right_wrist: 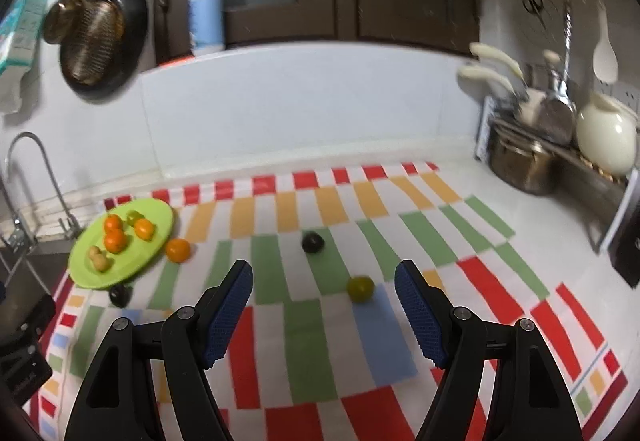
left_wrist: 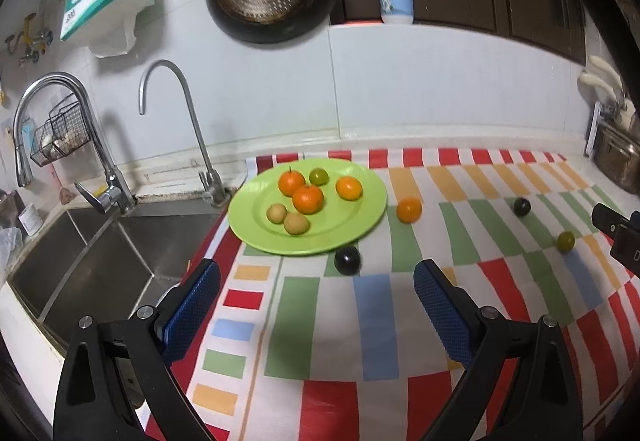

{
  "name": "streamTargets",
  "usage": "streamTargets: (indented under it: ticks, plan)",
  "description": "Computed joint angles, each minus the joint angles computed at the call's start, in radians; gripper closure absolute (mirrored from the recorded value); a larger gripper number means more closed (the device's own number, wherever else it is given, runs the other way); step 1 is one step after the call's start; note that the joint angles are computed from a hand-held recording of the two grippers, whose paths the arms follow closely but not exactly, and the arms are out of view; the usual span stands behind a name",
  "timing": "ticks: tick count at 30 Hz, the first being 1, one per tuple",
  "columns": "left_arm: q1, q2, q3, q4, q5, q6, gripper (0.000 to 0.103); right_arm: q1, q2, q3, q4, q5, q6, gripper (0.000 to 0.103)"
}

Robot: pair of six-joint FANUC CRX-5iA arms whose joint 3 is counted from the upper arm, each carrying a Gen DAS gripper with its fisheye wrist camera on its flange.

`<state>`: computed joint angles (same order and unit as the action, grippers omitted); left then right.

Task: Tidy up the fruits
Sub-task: 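Move left gripper to dark plum while right gripper approaches green tomato-like fruit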

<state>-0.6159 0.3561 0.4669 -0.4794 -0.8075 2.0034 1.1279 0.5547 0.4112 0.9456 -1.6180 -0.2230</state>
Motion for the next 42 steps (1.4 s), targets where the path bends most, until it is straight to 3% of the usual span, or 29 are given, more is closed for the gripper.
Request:
streamTargets:
  ticks: [9,18,22,31,42]
  plan:
    - [-0.006,0.056,0.052,-0.026,-0.011,0.026,0.005,-0.023,0.013,0.003,-0.084,-0.036,-0.042,0.029]
    - [0.008,0.155,0.164,0.031,-0.073,-0.004,0.019,-0.072,0.037,0.029,-0.149,-0.036,-0.092,0.029]
    - [0.027,0.213,0.235,0.117,-0.117,-0.031,0.025,-0.095,0.033,0.025,-0.175,-0.02,-0.109,0.029]
    - [0.051,0.306,0.335,0.194,-0.197,-0.055,0.042,-0.134,0.052,0.045,-0.245,0.027,-0.088,0.039]
    - [0.058,0.389,0.437,0.244,-0.258,-0.077,0.052,-0.16,0.061,0.048,-0.29,0.041,-0.099,0.05]
